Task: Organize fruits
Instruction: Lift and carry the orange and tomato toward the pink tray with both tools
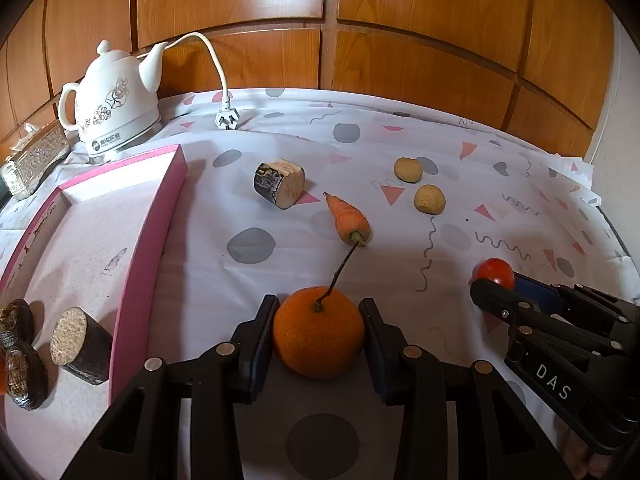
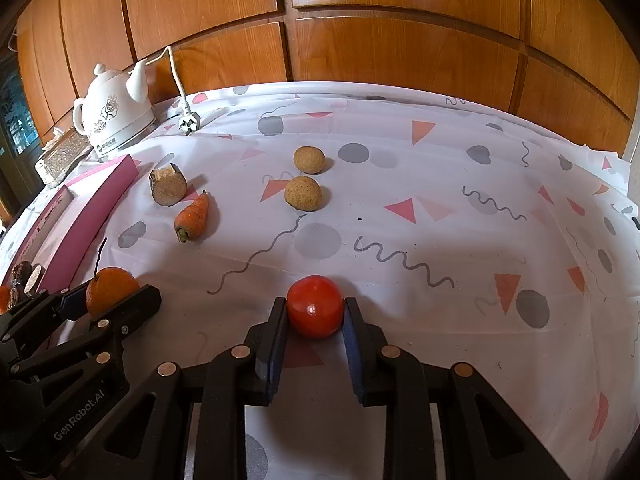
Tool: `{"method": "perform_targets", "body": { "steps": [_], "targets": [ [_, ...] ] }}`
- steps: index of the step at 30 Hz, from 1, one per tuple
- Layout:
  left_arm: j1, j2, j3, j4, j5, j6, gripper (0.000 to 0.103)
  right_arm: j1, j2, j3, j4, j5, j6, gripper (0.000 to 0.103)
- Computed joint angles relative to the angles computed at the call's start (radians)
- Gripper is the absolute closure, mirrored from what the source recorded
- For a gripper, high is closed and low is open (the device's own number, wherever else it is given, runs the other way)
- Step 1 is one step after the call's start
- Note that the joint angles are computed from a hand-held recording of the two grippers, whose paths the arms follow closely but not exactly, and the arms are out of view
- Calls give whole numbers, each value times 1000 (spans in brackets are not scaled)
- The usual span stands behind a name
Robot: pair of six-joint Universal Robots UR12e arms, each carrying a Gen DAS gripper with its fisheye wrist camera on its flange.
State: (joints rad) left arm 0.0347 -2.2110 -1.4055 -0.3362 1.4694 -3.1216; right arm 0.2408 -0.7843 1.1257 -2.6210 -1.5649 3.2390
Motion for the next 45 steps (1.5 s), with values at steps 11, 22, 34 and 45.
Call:
{"method": "perform_targets", "body": {
  "steps": [11, 22, 34, 45],
  "targets": [
    [0, 3, 1, -10, 1, 8, 63, 4, 2, -3, 1, -17, -7, 76],
    [12, 49, -45, -33, -65, 2, 64, 11, 4, -11, 13, -50, -31, 76],
    [44, 107, -98, -14, -155, -9, 64, 20, -3, -14, 48, -78, -58, 76],
    [91, 124, -91, 9, -97, -103, 64, 29, -25, 4, 13, 47, -60, 76]
  ]
}}
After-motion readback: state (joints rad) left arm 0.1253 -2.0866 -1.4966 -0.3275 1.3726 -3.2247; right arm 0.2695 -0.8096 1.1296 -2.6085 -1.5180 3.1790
